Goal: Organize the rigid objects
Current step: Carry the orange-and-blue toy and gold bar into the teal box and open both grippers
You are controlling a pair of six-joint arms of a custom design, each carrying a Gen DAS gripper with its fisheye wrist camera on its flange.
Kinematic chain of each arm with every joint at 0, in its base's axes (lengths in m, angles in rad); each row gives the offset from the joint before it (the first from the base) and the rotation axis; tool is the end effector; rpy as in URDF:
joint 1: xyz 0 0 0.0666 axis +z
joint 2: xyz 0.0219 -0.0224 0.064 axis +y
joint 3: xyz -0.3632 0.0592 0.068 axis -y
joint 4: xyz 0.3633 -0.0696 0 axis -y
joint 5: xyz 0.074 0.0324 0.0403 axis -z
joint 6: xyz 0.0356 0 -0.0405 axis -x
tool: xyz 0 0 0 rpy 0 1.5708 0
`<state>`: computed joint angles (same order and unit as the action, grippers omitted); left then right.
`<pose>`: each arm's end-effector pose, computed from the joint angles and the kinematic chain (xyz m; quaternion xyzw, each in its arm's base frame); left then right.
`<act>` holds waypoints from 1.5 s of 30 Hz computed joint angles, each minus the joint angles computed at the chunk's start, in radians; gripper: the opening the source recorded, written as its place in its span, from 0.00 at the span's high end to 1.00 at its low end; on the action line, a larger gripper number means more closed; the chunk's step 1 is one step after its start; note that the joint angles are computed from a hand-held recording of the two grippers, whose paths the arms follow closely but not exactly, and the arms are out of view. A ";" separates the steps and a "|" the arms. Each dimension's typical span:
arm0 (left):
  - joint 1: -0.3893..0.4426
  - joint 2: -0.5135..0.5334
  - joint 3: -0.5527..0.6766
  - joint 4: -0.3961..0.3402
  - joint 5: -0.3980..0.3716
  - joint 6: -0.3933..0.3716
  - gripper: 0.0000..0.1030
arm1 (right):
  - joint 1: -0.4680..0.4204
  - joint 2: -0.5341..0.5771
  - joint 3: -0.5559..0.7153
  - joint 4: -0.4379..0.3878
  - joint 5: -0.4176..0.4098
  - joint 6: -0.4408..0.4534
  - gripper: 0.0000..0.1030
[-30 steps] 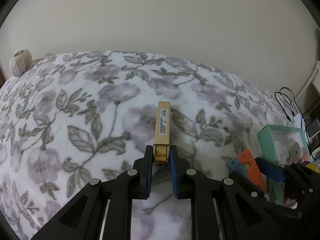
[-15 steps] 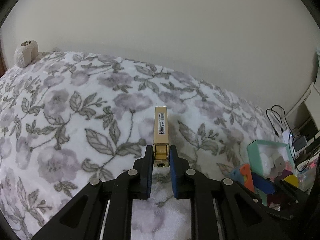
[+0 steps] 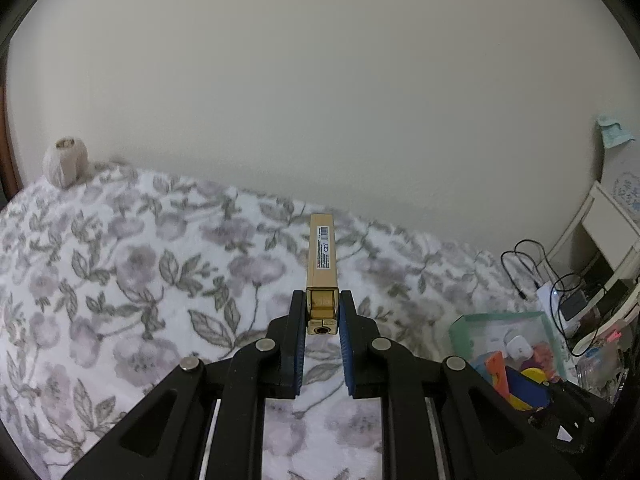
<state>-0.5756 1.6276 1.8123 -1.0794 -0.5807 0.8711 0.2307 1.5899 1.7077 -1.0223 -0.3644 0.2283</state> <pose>0.4569 -0.2737 0.4750 -0.2270 0.8801 -0.0079 0.4170 0.5071 0.1317 0.4507 -0.2691 0.8915 0.1716 0.3214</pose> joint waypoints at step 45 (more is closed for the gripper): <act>-0.313 0.295 0.496 -0.029 -0.061 -0.518 0.84 | -0.442 -0.142 -0.054 0.013 -0.046 0.082 0.55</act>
